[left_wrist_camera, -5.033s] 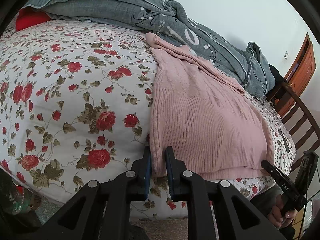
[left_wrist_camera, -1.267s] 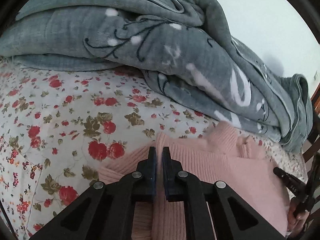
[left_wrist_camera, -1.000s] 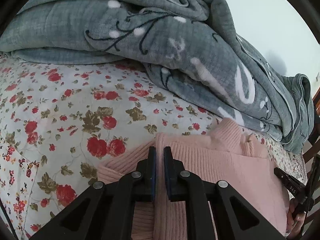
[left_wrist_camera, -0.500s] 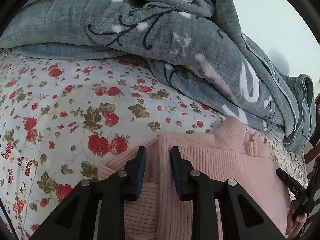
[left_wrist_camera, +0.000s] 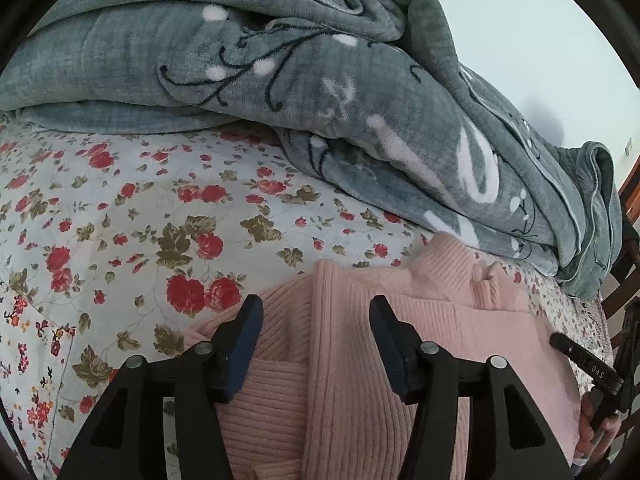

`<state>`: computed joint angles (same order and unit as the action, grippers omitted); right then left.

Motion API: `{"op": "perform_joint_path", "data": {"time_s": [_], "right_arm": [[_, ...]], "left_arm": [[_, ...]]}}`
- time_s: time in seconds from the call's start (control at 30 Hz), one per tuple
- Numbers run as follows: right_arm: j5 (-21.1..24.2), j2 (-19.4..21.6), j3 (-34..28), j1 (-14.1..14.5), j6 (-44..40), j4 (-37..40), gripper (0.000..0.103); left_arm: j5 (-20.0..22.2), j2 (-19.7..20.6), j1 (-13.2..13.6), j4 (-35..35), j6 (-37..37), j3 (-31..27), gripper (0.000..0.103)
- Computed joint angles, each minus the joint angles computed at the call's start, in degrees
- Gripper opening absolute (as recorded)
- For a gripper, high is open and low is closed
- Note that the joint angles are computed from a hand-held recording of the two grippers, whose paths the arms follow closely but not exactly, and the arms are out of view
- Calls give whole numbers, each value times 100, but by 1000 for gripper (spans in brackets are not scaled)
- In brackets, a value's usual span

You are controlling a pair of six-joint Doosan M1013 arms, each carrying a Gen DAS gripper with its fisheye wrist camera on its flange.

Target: Fold small clothes

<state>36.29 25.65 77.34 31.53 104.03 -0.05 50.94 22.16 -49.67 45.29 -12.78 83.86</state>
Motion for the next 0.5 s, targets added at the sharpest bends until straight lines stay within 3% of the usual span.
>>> {"op": "perform_joint_path", "data": {"time_s": [0.07,0.17,0.23,0.33,0.4,0.5], "right_arm": [[96,-110,74,5,24,-62,52],[-266,-518,585,-24,271,16,80],[-478,-690,851,-105,-101,694,82],[-427,-769,1086,-238,-1225,2238,82],[-349,-696,1101,-201,-1490,2521,82],[-434,-629,1130,-94,-1285,2085,82]], "left_arm": [[-42,-44,-24,116,-110,39,57],[60,-105,-68,-7,76,12,61],[242,-165,-185,-31,189,-11,61],[397,-319,-437,305,-204,93,66],[616,-365,-544,88,-76,33,66],[689,-458,-760,369,-709,242,70]]}}
